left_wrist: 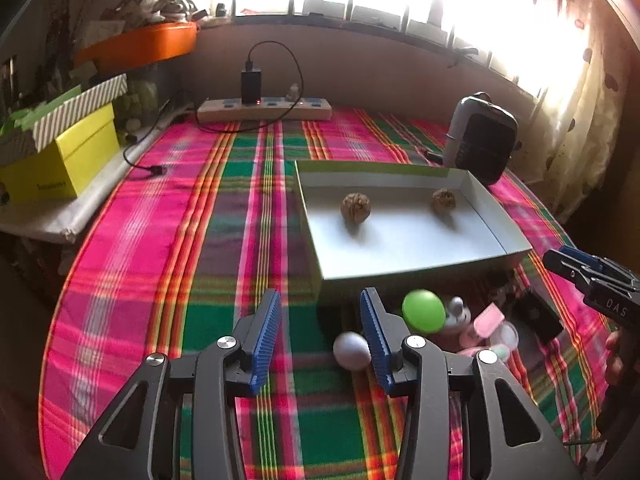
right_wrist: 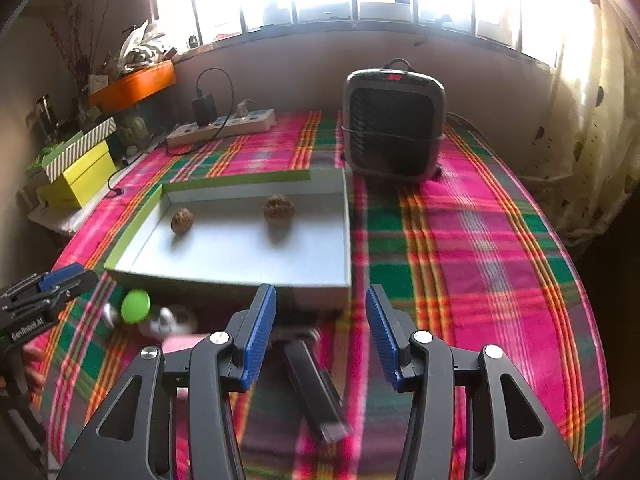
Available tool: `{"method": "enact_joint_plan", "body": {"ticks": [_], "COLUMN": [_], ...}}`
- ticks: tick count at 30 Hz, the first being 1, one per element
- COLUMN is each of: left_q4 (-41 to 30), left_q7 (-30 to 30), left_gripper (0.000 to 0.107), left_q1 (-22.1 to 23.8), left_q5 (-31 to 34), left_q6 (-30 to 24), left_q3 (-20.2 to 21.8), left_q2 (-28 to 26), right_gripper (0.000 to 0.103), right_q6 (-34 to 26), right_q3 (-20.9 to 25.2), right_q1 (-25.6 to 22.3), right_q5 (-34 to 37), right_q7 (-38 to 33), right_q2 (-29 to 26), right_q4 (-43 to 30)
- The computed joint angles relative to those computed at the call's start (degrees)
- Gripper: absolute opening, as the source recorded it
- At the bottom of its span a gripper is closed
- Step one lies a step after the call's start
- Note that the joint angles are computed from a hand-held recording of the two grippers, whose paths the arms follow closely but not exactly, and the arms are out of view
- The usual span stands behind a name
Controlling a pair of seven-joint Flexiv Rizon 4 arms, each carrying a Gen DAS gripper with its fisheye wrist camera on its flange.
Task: Organize objects
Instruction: 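Move the left tool to the white knob while the right tool moves to the black flashlight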
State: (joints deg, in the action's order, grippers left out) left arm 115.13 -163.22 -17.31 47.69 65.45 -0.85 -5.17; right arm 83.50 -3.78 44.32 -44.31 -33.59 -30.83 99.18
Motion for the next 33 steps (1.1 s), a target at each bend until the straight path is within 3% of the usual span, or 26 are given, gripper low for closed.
{"method": "enact_joint_plan", "body": {"ticks": [5, 8, 18, 27, 33], "left_q4": [1.96, 2.82, 3.83, 3.5, 2.76], "left_q7": [-0.03, -0.73, 0.63, 5.71, 5.12], "left_gripper": [0.041, 0.041, 0.041, 0.041, 0.041], "left_q1": [-0.13, -0.02, -0.38, -1.18, -2.37], "left_q5": [0.17, -0.06, -1.02, -5.13, -5.48], "left_q6": [1.72, 3.03, 4.98, 6.86, 6.95], "left_q3": [-0.19, -0.21, -0.2, 0.53, 2.1], "left_q2": [0.61, 0.49, -0.19, -2.63, -3.57], "right_gripper": [0.049, 0.055, 0.055, 0.055, 0.055], "right_q6": [2.1, 2.88, 7.77, 5.06, 3.09], "right_q3": [-1.05, -2.53, -4.59, 1.57, 3.71], "right_q1": [-0.03, 0.56, 1.03, -1.48, -2.15], "right_q5": [-0.79, -1.69, -3.49, 3.11, 6.28], "right_q7": [1.79, 3.27, 4.87, -4.07, -8.04], "right_q2": [1.97, 3.07, 4.4, 2.62, 1.67], "right_q4": [3.97, 6.18, 11.01, 9.13, 7.79]}}
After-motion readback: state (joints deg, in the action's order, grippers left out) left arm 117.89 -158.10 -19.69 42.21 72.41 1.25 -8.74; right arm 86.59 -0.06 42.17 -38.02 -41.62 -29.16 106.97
